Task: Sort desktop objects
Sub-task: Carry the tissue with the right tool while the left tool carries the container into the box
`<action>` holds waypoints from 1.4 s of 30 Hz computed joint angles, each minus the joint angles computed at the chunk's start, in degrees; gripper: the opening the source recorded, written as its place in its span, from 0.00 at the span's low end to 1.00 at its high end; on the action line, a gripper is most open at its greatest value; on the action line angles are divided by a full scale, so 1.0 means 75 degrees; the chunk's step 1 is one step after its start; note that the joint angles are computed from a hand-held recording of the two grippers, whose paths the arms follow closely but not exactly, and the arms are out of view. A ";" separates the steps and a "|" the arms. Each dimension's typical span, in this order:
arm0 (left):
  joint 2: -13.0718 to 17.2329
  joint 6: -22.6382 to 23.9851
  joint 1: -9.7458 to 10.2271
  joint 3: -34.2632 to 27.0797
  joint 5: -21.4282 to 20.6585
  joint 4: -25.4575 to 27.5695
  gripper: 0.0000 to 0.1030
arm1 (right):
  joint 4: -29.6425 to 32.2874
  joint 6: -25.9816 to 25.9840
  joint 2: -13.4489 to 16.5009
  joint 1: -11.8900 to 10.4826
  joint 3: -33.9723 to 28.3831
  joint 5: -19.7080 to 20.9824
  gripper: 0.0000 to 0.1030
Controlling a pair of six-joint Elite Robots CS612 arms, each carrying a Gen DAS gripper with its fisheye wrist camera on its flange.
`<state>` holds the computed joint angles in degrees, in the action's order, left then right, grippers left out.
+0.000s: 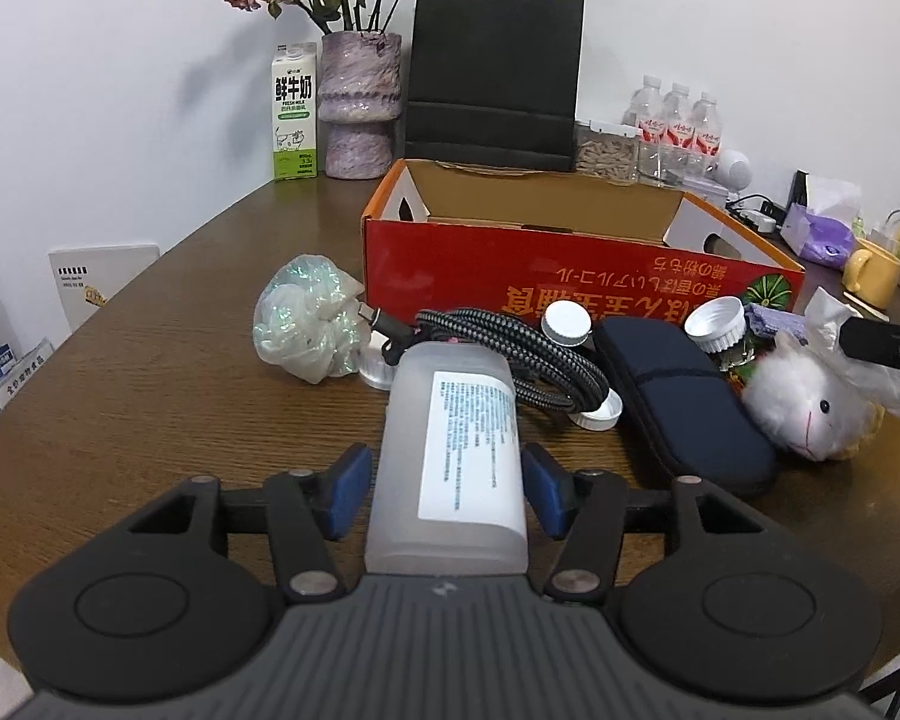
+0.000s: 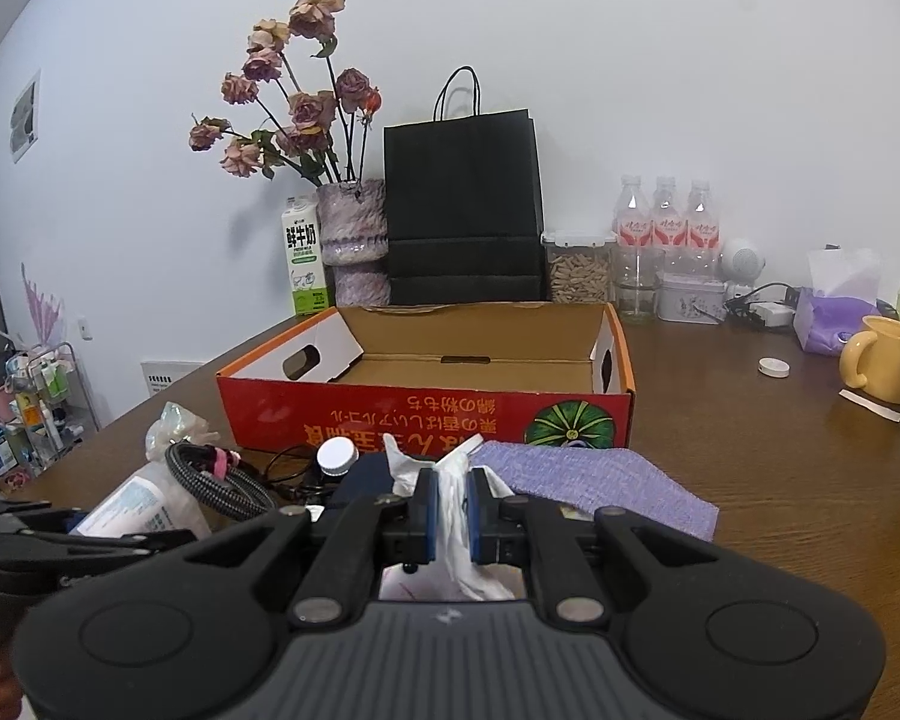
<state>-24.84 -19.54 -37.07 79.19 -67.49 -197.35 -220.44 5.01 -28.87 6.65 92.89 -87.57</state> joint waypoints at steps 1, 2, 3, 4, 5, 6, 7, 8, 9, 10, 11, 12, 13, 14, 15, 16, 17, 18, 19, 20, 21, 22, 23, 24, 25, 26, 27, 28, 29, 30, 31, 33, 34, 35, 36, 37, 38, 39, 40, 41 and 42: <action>0.0011 -0.0044 0.0000 -0.0008 -0.0005 -0.0003 0.40 | 0.0013 -0.0006 0.0006 0.0004 -0.0013 -0.0006 0.08; 0.0024 -0.0042 -0.0004 0.0003 0.0010 -0.0077 0.40 | 0.0014 -0.0011 0.0009 0.0006 -0.0017 -0.0007 0.08; 0.0026 -0.0005 -0.0010 0.0024 0.0015 -0.0131 0.40 | 0.0009 -0.0017 0.0012 0.0003 -0.0015 -0.0005 0.08; 0.0021 0.0020 -0.0016 0.0051 0.0007 -0.0171 0.40 | 0.0007 -0.0020 0.0013 0.0003 -0.0017 -0.0009 0.08; 0.0011 0.0020 -0.0016 0.0086 -0.0028 -0.0218 0.40 | 0.0003 -0.0028 0.0015 0.0003 -0.0018 -0.0012 0.08; -0.0006 0.0001 -0.0016 0.0131 -0.0053 -0.0253 0.40 | -0.0003 -0.0030 0.0017 0.0004 -0.0017 -0.0018 0.08; -0.0021 0.0000 -0.0020 0.0170 -0.0054 -0.0299 0.40 | -0.0009 -0.0020 0.0015 0.0005 -0.0012 -0.0019 0.08; -0.0039 0.0022 -0.0030 0.0231 -0.0035 -0.0409 0.40 | -0.0021 -0.0023 0.0015 0.0005 -0.0008 -0.0017 0.08; -0.0060 0.0060 -0.0046 0.0302 0.0021 -0.0548 0.40 | -0.0027 -0.0029 0.0014 0.0008 -0.0009 -0.0024 0.08; -0.0077 0.0108 -0.0063 0.0352 0.0077 -0.0657 0.40 | -0.0039 -0.0036 0.0012 0.0009 -0.0003 -0.0030 0.08; -0.0103 0.0161 -0.0074 0.0419 0.0127 -0.0796 0.40 | -0.0039 -0.0036 0.0012 0.0009 -0.0003 -0.0030 0.08; -0.0133 0.0198 -0.0081 0.0483 0.0155 -0.0922 0.40 | -0.0042 -0.0042 0.0011 0.0009 -0.0002 -0.0032 0.08; -0.0157 0.0240 -0.0080 0.0522 0.0135 -0.1013 0.40 | -0.0044 -0.0053 0.0012 0.0009 -0.0006 -0.0028 0.08; -0.0182 0.0282 -0.0080 0.0563 0.0131 -0.1121 0.40 | -0.0070 -0.0055 0.0015 0.0009 -0.0008 -0.0035 0.08; -0.0205 0.0314 -0.0085 0.0598 0.0163 -0.1221 0.40 | -0.0096 -0.0058 0.0014 0.0006 -0.0005 -0.0032 0.08; -0.0223 0.0370 -0.0084 0.0615 0.0164 -0.1318 0.40 | -0.0116 -0.0063 0.0010 0.0004 -0.0006 -0.0024 0.08; -0.0238 0.0407 -0.0080 0.0609 0.0147 -0.1372 0.40 | -0.0145 -0.0074 0.0006 0.0005 -0.0006 -0.0029 0.08; -0.0253 0.0447 -0.0074 0.0598 0.0124 -0.1435 0.40 | -0.0170 -0.0084 0.0002 0.0005 -0.0010 -0.0034 0.07; -0.0262 0.0498 -0.0072 0.0574 0.0104 -0.1484 0.40 | -0.0196 -0.0103 -0.0006 0.0002 -0.0016 -0.0020 0.07; -0.0262 0.0563 -0.0065 0.0525 0.0084 -0.1538 0.40 | -0.0226 -0.0110 -0.0012 0.0003 -0.0025 -0.0016 0.07; -0.0264 0.0628 -0.0060 0.0469 0.0077 -0.1585 0.40 | -0.0243 -0.0124 -0.0021 -0.0003 -0.0048 0.0000 0.07; -0.0259 0.0725 -0.0055 0.0392 0.0064 -0.1628 0.40 | -0.0273 -0.0141 -0.0033 -0.0011 -0.0075 0.0035 0.07; -0.0248 0.0805 -0.0046 0.0305 0.0041 -0.1659 0.40 | -0.0301 -0.0159 -0.0038 -0.0014 -0.0110 0.0045 0.07; -0.0237 0.0882 -0.0027 0.0186 -0.0012 -0.1674 0.40 | -0.0333 -0.0190 -0.0041 -0.0016 -0.0167 0.0042 0.07; -0.0221 0.0947 -0.0007 0.0061 -0.0069 -0.1663 0.40 | -0.0356 -0.0214 -0.0041 -0.0012 -0.0223 0.0035 0.07; -0.0196 0.1007 0.0012 -0.0097 -0.0108 -0.1627 0.40 | -0.0360 -0.0243 -0.0042 -0.0021 -0.0317 0.0033 0.07; -0.0161 0.1080 0.0032 -0.0289 -0.0135 -0.1568 0.40 | -0.0346 -0.0260 -0.0043 -0.0027 -0.0416 0.0019 0.07; -0.0115 0.1164 0.0058 -0.0523 -0.0165 -0.1481 0.40 | -0.0298 -0.0277 -0.0042 -0.0040 -0.0553 0.0013 0.07; -0.0072 0.1205 0.0076 -0.0724 -0.0171 -0.1385 0.40 | -0.0218 -0.0295 -0.0040 -0.0054 -0.0683 0.0017 0.07; -0.0028 0.1248 0.0094 -0.0942 -0.0175 -0.1249 0.40 | -0.0109 -0.0310 -0.0038 -0.0068 -0.0829 0.0026 0.07; 0.0032 0.1301 0.0120 -0.1210 -0.0221 -0.1056 0.40 | 0.0079 -0.0330 -0.0033 -0.0088 -0.1022 0.0045 0.07; 0.0170 0.1310 0.0179 -0.1765 -0.0340 -0.0594 0.40 | 0.0522 -0.0320 -0.0012 -0.0122 -0.1410 0.0068 0.07; 0.0251 0.1305 0.0209 -0.2089 -0.0390 -0.0247 0.40 | 0.0807 -0.0307 0.0014 -0.0137 -0.1640 0.0065 0.07; 0.0339 0.1307 0.0237 -0.2402 -0.0440 0.0082 0.40 | 0.1140 -0.0302 0.0054 -0.0150 -0.1905 0.0042 0.07; 0.0440 0.1333 0.0259 -0.2723 -0.0472 0.0414 0.40 | 0.1433 -0.0269 0.0111 -0.0159 -0.2159 -0.0030 0.07; 0.0560 0.1341 0.0278 -0.3081 -0.0469 0.0788 0.40 | 0.1786 -0.0235 0.0174 -0.0169 -0.2443 -0.0103 0.07; 0.0696 0.1342 0.0297 -0.3464 -0.0454 0.1208 0.40 | 0.2201 -0.0210 0.0250 -0.0187 -0.2751 -0.0130 0.07; 0.0854 0.1349 0.0319 -0.3895 -0.0457 0.1687 0.40 | 0.2588 -0.0181 0.0328 -0.0198 -0.3040 -0.0165 0.07; 0.1007 0.1307 0.0346 -0.4266 -0.0476 0.2087 0.40 | 0.3094 -0.0154 0.0425 -0.0218 -0.3387 -0.0178 0.07; 0.1188 0.1243 0.0373 -0.4706 -0.0495 0.2607 0.40 | 0.3529 -0.0110 0.0529 -0.0236 -0.3679 -0.0149 0.07; 0.1398 0.1158 0.0404 -0.5208 -0.0541 0.3186 0.40 | 0.3951 -0.0064 0.0652 -0.0253 -0.3993 -0.0137 0.07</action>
